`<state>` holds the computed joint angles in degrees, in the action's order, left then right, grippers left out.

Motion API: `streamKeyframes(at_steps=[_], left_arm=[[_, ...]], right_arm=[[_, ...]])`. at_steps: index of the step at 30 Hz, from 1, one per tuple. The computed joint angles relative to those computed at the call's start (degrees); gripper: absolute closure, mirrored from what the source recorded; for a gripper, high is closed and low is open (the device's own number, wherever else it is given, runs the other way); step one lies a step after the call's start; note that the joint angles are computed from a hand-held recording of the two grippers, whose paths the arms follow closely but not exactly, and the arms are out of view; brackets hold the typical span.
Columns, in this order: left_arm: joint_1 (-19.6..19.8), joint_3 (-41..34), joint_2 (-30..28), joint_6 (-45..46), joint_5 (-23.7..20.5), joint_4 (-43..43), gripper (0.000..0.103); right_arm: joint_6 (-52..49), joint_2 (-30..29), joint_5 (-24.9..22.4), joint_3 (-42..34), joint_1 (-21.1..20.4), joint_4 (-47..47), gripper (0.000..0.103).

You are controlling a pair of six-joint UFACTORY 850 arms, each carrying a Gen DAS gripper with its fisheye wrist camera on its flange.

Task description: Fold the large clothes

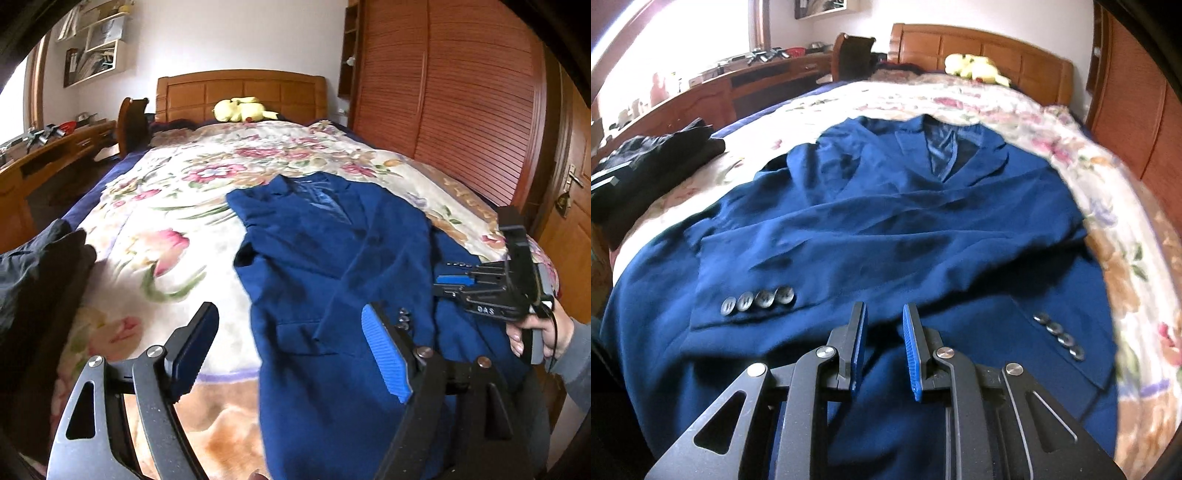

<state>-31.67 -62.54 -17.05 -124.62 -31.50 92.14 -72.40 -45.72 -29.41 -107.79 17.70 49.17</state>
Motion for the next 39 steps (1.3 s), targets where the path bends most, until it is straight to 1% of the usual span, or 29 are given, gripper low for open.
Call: streamKeyframes(at_steps=[3, 5, 7, 13, 16, 21, 23, 29, 31, 33, 36, 38, 39], left_arm=[[-0.05, 0.26, 0.16, 0.51, -0.5, -0.78, 0.022], [-0.23, 0.2, 0.02, 0.9, -1.0, -0.86, 0.022], [-0.27, 0.2, -0.06, 1.57, -1.25, -1.38, 0.022], [-0.28, 0.71, 0.35, 1.07, -1.37, -1.07, 0.022], [-0.25, 0.76, 0.36, 0.92, -1.28, -0.95, 0.022], [-0.32, 0.18, -0.14, 2.24, -1.41, -2.23, 0.022], [-0.37, -0.17, -0.43, 2.95, -1.44, -2.98, 0.022], [-0.63, -1.08, -1.24, 3.97, -1.93, -4.45, 0.022], [-0.75, -1.58, -1.71, 4.48, -1.98, -4.87, 0.022], [-0.78, -2.22, -2.23, 5.19, -1.81, -5.64, 0.022], [-1.13, -2.8, -2.67, 5.29, -1.52, -6.1, 0.022], [-1.65, -3.18, -2.94, 5.8, -1.94, -7.08, 0.022], [-1.92, -3.12, -2.9, 5.56, -2.11, -7.33, 0.022]], right_arm=[[6.22, -3.5, -3.29, -5.37, 0.49, -4.66, 0.083], [8.12, -4.78, -4.84, -7.03, 0.85, -6.5, 0.082], [8.13, -5.11, -5.1, -7.08, 1.21, -7.63, 0.08], [5.34, -4.05, -3.92, -5.3, 1.05, -6.77, 0.08], [2.22, -1.51, -2.17, -1.13, 0.53, -3.57, 0.08], [-11.47, 5.72, 1.12, 10.54, -1.77, 9.26, 0.08], [-15.78, 8.05, 1.97, 14.05, -2.97, 13.52, 0.079], [-24.42, 13.12, 4.39, 21.12, -6.44, 21.85, 0.077], [-26.01, 14.1, 4.98, 22.25, -7.39, 23.69, 0.076], [-26.06, 14.79, 5.02, 22.99, -7.92, 24.73, 0.074], [-27.12, 16.14, 4.7, 24.57, -9.23, 26.49, 0.063], [-27.16, 16.77, 4.36, 25.31, -9.91, 26.96, 0.054], [-27.25, 17.11, 4.12, 25.69, -10.38, 27.18, 0.052]])
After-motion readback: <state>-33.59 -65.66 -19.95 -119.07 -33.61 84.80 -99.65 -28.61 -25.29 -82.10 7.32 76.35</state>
